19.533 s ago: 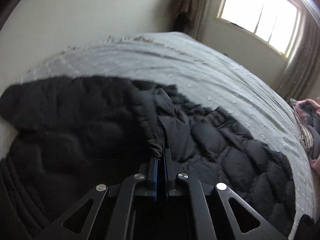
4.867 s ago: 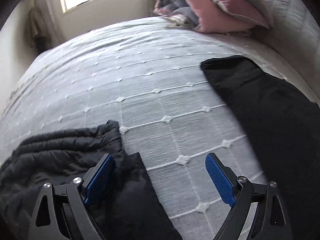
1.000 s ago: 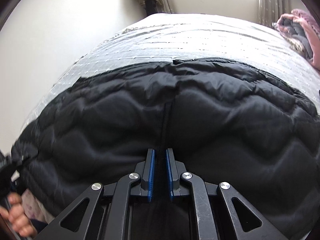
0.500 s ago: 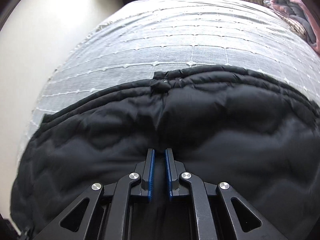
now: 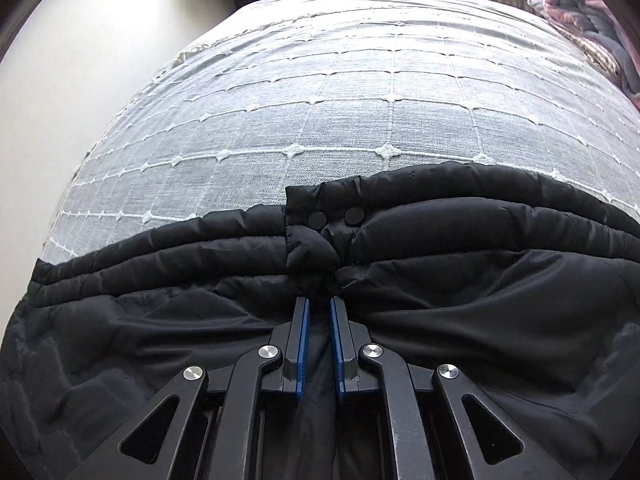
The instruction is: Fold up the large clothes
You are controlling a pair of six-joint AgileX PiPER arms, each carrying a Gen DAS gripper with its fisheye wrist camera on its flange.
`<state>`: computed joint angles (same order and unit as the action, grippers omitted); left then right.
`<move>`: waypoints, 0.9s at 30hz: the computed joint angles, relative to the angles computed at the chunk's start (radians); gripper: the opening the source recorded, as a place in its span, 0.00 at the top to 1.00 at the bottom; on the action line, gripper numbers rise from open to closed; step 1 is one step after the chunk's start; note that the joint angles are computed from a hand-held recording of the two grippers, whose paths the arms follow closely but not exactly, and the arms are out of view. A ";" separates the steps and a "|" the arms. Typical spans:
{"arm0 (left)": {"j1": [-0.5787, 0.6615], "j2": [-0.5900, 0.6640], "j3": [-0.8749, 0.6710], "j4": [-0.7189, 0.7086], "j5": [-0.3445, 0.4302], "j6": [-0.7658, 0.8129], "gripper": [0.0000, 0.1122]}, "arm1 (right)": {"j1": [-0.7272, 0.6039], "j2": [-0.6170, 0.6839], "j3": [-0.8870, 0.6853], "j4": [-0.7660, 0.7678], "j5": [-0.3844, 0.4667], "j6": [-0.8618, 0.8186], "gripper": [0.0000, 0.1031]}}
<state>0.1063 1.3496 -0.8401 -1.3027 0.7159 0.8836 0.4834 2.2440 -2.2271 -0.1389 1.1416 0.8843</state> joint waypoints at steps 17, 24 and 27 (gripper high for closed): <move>-0.035 -0.056 0.023 -0.130 -0.014 0.131 0.74 | 0.221 -0.471 0.661 -0.161 -0.232 0.152 0.90; -0.175 -0.132 0.029 -0.170 -0.124 0.213 0.76 | 0.216 -0.465 0.737 -0.191 -0.312 0.196 0.94; -0.246 -0.151 0.030 -0.204 -0.178 0.250 0.76 | 0.224 -0.470 0.746 -0.207 -0.302 0.170 0.93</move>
